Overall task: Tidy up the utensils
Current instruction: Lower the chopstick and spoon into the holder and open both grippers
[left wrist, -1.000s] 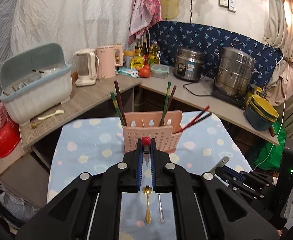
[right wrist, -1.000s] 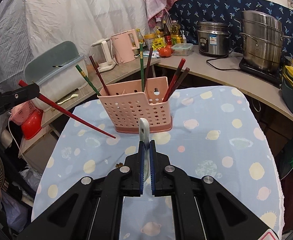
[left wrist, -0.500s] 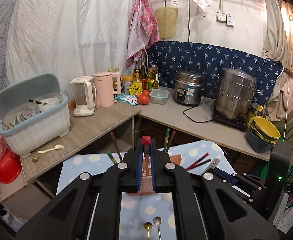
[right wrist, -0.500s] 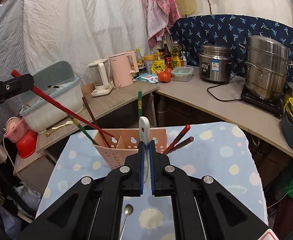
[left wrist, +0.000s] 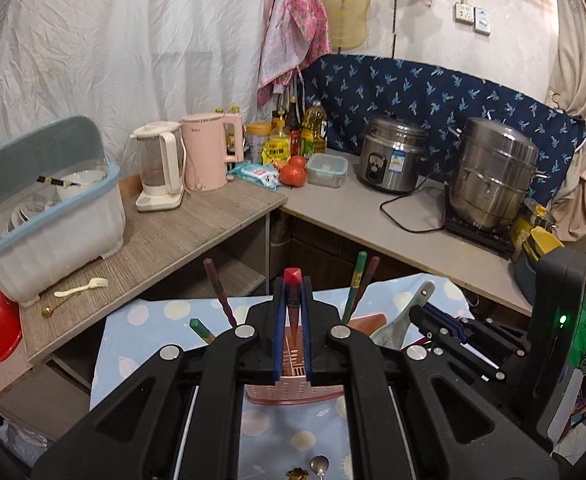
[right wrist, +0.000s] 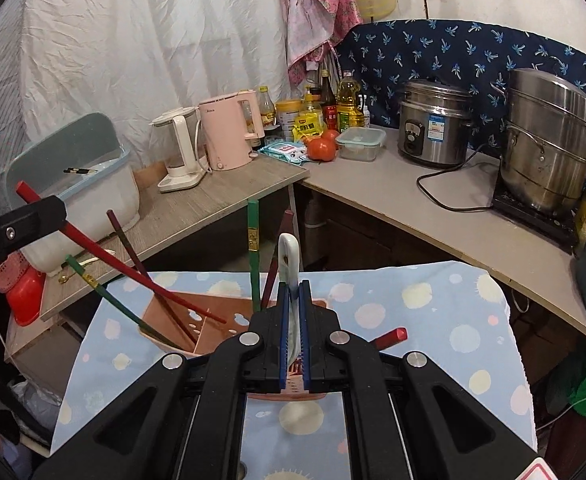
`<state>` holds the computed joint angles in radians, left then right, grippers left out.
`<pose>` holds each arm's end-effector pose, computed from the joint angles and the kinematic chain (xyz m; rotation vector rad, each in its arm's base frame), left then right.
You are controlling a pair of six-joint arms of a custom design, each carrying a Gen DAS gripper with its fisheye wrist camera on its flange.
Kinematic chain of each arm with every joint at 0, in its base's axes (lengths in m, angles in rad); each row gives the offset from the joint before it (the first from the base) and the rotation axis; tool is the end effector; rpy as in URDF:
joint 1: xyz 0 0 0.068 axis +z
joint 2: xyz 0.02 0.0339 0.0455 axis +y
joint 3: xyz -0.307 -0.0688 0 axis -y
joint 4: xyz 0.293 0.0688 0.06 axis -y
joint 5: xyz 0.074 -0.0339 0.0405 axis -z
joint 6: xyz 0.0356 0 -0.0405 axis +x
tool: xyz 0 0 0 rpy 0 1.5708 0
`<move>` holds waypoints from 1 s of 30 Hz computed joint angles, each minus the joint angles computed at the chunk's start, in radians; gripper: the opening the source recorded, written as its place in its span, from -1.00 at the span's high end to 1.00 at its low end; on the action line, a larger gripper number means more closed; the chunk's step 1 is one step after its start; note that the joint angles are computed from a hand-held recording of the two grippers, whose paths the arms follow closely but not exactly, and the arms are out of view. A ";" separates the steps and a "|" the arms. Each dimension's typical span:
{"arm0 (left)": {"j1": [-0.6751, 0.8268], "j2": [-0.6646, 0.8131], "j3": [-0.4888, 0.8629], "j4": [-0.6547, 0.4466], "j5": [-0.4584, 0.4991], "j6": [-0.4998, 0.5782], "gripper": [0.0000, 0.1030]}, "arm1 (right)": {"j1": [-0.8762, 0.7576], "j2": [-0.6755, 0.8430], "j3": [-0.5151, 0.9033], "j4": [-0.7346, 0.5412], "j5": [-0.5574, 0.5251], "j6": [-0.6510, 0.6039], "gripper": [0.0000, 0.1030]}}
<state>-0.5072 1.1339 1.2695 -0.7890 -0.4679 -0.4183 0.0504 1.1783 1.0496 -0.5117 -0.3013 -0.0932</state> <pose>0.2318 -0.1105 0.4264 -0.1557 2.1386 -0.0153 0.2866 0.0250 0.3545 -0.3233 2.1708 0.3086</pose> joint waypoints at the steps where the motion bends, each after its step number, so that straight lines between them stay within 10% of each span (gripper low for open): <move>1: 0.010 0.005 -0.013 0.012 0.013 0.003 0.88 | 0.006 0.016 0.001 0.009 0.007 0.001 0.90; 30: 0.077 0.062 -0.087 0.100 0.097 0.014 0.87 | 0.111 0.119 -0.068 0.129 0.131 0.009 0.89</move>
<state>-0.4301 1.1956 1.1829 -0.6889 -0.3712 -0.4042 0.1613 1.2971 0.9819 -0.3825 -0.1701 -0.0838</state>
